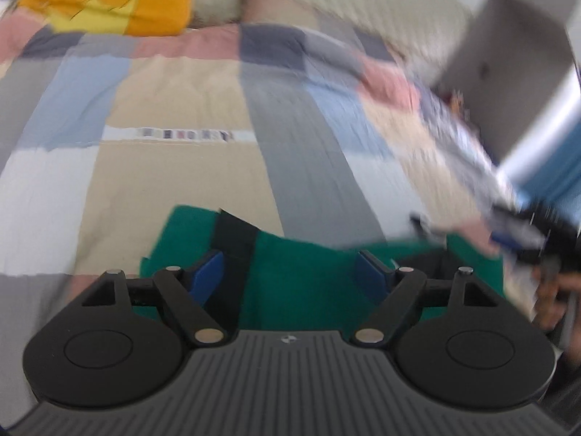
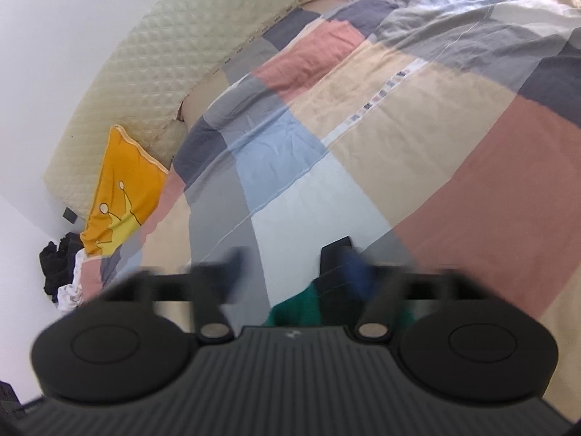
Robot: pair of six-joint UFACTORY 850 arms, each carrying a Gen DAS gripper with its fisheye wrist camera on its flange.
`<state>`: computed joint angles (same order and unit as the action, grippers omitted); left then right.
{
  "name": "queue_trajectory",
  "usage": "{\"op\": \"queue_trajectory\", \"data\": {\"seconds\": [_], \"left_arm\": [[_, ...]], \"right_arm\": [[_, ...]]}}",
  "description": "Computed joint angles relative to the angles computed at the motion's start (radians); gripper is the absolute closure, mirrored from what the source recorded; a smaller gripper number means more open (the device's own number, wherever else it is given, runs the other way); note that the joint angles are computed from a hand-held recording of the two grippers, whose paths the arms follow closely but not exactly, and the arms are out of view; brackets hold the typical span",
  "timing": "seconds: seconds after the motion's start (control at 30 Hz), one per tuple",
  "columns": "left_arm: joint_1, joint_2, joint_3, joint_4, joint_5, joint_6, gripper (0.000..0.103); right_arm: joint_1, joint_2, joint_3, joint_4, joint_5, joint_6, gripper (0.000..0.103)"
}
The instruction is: Fold large clothes
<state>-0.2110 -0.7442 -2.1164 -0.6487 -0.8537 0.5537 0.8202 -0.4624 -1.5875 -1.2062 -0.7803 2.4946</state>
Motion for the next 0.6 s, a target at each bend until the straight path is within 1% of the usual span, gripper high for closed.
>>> {"op": "queue_trajectory", "data": {"seconds": [0.03,0.1,0.13,0.17,0.2,0.27,0.3,0.33,0.37,0.4,0.43,0.47,0.5,0.53,0.57,0.6], "left_arm": [[-0.013,0.016,0.019,0.040,0.013,0.006,0.020],[-0.042,0.050,0.069,0.110,0.063,0.020,0.020],[-0.055,0.067,0.096,0.142,0.096,0.019,0.020],[-0.071,0.082,0.121,0.200,0.132,-0.006,0.020],[-0.085,0.087,0.132,0.256,0.150,-0.042,0.020],[-0.104,0.091,0.147,0.312,0.167,-0.077,0.021],[-0.112,0.092,0.153,0.338,0.178,-0.089,0.021],[-0.125,0.094,0.163,0.383,0.193,-0.110,0.022],[-0.136,0.089,0.163,0.433,0.201,-0.136,0.025],[-0.148,0.075,0.149,0.494,0.197,-0.178,0.029],[-0.157,0.059,0.130,0.541,0.179,-0.218,0.038],[-0.161,0.048,0.116,0.554,0.162,-0.227,0.047],[-0.166,0.035,0.101,0.568,0.147,-0.226,0.051],[-0.176,0.032,0.102,0.614,0.145,-0.250,0.056],[-0.186,0.030,0.105,0.668,0.144,-0.281,0.063],[-0.194,0.031,0.116,0.707,0.148,-0.295,0.067]], "right_arm": [[-0.002,0.011,0.018,0.003,0.023,0.000,0.022],[-0.014,0.024,0.037,0.060,0.093,-0.072,0.022],[-0.020,0.024,0.037,0.108,0.134,-0.153,0.022],[-0.026,0.017,0.027,0.165,0.158,-0.255,0.023],[-0.025,0.004,0.007,0.217,0.147,-0.356,0.025],[-0.018,-0.028,-0.039,0.264,0.085,-0.475,0.025],[-0.015,-0.036,-0.050,0.265,0.077,-0.496,0.024],[-0.015,-0.038,-0.050,0.253,0.088,-0.501,0.023],[-0.015,-0.042,-0.052,0.234,0.100,-0.506,0.024],[-0.014,-0.052,-0.062,0.231,0.099,-0.532,0.028],[-0.015,-0.065,-0.081,0.264,0.085,-0.594,0.030],[-0.017,-0.089,-0.114,0.319,0.061,-0.681,0.035],[-0.018,-0.108,-0.138,0.356,0.042,-0.742,0.037],[-0.017,-0.124,-0.155,0.374,0.026,-0.777,0.038],[-0.017,-0.135,-0.164,0.383,0.019,-0.794,0.040],[-0.016,-0.144,-0.170,0.390,0.011,-0.803,0.045]]}}
